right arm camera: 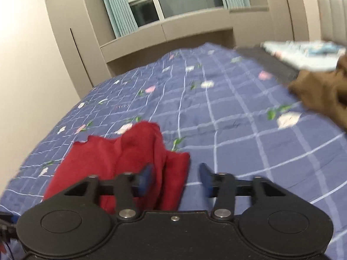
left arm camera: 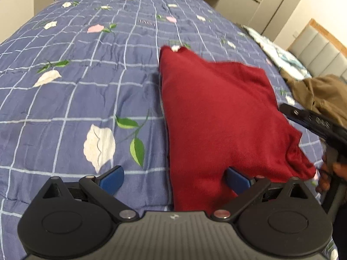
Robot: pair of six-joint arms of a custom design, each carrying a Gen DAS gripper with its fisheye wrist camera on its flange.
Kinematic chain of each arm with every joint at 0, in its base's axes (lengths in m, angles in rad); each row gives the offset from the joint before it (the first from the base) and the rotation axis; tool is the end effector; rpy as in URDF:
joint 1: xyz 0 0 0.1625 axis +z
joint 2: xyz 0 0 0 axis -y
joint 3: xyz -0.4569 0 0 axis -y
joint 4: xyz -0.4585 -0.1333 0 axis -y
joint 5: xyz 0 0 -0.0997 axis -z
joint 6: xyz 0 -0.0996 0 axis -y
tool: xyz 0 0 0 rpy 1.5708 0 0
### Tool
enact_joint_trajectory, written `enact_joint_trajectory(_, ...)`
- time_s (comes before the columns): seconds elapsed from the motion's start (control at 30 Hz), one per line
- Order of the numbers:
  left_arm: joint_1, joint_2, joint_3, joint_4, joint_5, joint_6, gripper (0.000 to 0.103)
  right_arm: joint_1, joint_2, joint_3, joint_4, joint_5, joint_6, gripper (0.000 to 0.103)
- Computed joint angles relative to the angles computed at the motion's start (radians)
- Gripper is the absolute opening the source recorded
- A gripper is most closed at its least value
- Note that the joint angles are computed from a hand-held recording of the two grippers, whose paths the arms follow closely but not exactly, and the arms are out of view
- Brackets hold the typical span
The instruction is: Fold small clothes
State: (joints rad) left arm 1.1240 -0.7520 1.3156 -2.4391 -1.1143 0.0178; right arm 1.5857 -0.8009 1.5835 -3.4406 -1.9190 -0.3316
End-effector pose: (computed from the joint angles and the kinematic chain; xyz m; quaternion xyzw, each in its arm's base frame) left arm -0.2045 -0.8370 0.1743 0.1882 0.9448 -0.1920 0.1871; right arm 0.1108 -0.7708 0.2120 0.0571 -0.8457 0.4797 0.2267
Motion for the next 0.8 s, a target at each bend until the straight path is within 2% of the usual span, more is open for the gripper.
enact_joint_trajectory(0.03, 0.0, 0.001, -0.002, -0.01, 0.0, -0.005, 0.102, 0.006, -0.008, 0.02, -0.034, 0.01, -0.027, 0.078)
enact_joint_trajectory(0.07, -0.001, 0.003, -0.005, -0.017, 0.002, -0.013, 0.102, 0.012, -0.017, 0.042, -0.06, 0.024, -0.054, 0.085)
enact_joint_trajectory(0.17, -0.007, 0.012, -0.016, 0.002, 0.024, -0.023, 0.102, 0.032, -0.051, 0.114, -0.068, 0.033, -0.135, 0.089)
enact_joint_trajectory(0.3, -0.012, 0.003, -0.002, 0.02, 0.038, -0.022, 0.102, 0.057, -0.1, 0.223, -0.073, -0.058, -0.194, 0.093)
enact_joint_trajectory(0.37, -0.011, -0.006, 0.007, 0.027, 0.036, -0.025, 0.102, 0.067, -0.121, 0.277, -0.098, -0.123, -0.231, 0.102)
enact_joint_trajectory(0.47, -0.005, -0.017, 0.014, 0.04, 0.027, -0.028, 0.102, 0.086, -0.121, 0.317, -0.178, -0.232, -0.346, 0.102)
enact_joint_trajectory(0.53, -0.004, -0.021, 0.02, 0.044, 0.025, -0.024, 0.102, 0.093, -0.113, 0.308, -0.215, -0.249, -0.409, 0.102)
enact_joint_trajectory(0.6, -0.005, -0.024, 0.026, 0.056, 0.031, -0.026, 0.102, 0.098, -0.105, 0.283, -0.222, -0.224, -0.421, 0.102)
enact_joint_trajectory(0.7, -0.008, -0.03, 0.039, 0.065, 0.036, -0.037, 0.102, 0.103, -0.078, 0.219, -0.155, -0.152, -0.384, 0.102)
enact_joint_trajectory(0.8, -0.011, -0.034, 0.05, 0.063, 0.049, -0.017, 0.102, 0.117, -0.011, 0.118, -0.053, -0.186, -0.354, 0.102)
